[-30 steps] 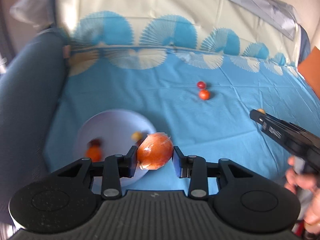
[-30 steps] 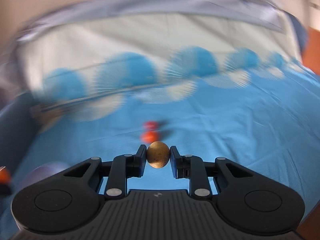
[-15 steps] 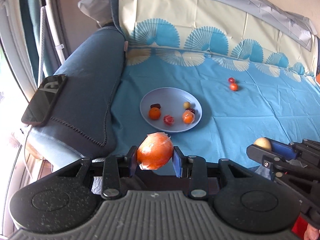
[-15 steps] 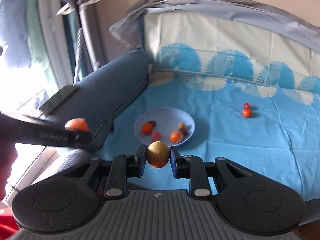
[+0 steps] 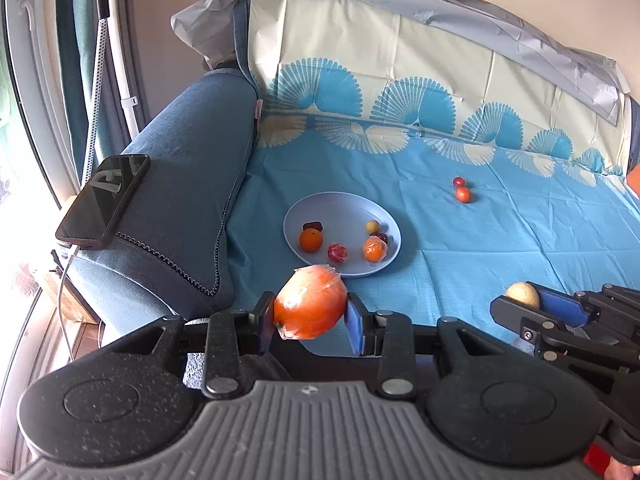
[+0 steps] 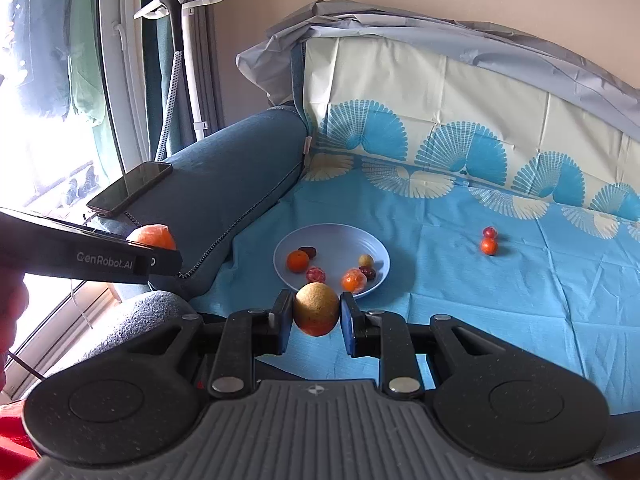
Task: Organize fruits
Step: 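Carry the tan fruit and wrapped tangerine over the plate with both tools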
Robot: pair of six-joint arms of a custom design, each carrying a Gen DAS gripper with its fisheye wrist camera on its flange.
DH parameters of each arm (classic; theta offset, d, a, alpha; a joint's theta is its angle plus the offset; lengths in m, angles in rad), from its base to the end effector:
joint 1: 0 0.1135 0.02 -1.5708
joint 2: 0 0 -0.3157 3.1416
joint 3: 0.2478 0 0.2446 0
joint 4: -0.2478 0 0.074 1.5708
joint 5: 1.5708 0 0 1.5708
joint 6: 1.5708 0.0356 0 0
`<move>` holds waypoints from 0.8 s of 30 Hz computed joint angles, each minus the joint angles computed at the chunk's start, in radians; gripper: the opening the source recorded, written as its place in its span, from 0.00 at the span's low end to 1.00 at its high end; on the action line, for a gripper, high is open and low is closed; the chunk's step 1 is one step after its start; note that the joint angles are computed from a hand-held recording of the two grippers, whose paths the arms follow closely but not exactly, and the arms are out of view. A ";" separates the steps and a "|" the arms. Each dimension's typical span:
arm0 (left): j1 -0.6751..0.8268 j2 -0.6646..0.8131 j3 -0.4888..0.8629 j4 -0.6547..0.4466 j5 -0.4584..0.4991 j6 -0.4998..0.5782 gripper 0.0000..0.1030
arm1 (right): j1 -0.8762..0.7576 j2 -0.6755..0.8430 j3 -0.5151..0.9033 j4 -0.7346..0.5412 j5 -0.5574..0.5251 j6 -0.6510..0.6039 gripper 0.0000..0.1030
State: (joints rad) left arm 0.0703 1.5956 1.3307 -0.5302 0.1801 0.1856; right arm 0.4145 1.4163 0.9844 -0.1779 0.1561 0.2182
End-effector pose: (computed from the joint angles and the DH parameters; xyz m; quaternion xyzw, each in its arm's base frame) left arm 0.3483 0.0181 0.3471 0.0871 0.9185 -0.0345 0.3842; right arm 0.2781 0.1163 0.3181 -0.0508 0.8833 0.0776 0.4595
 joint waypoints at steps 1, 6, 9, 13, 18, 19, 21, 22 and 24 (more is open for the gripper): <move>0.001 0.001 0.001 0.001 -0.001 -0.003 0.39 | 0.002 0.001 0.000 -0.001 0.003 0.002 0.25; 0.006 0.011 0.009 -0.002 0.000 -0.006 0.39 | 0.006 0.011 0.011 -0.006 0.006 -0.001 0.25; 0.004 0.013 0.011 -0.004 0.001 -0.004 0.39 | 0.004 0.013 0.009 -0.004 0.004 -0.001 0.25; 0.005 0.016 0.011 -0.002 0.003 -0.002 0.39 | 0.005 0.012 0.007 -0.004 0.006 0.001 0.25; 0.003 0.021 0.011 -0.003 0.000 -0.003 0.39 | 0.002 0.012 0.002 -0.002 0.003 0.005 0.25; 0.003 0.022 0.012 -0.003 0.000 -0.003 0.39 | 0.005 0.014 0.003 -0.003 0.006 0.009 0.25; 0.005 0.025 0.013 -0.002 0.001 -0.001 0.39 | 0.006 0.021 0.008 -0.005 0.006 0.011 0.25; 0.005 0.026 0.014 -0.003 0.000 -0.002 0.39 | 0.006 0.023 0.008 -0.004 0.004 0.011 0.25; 0.005 0.031 0.016 -0.005 -0.001 -0.002 0.39 | 0.001 0.026 0.010 -0.005 -0.003 0.007 0.25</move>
State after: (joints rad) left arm 0.0753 1.6266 1.3471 -0.5354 0.1794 0.1835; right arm 0.4157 1.4427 0.9947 -0.1828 0.1535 0.2253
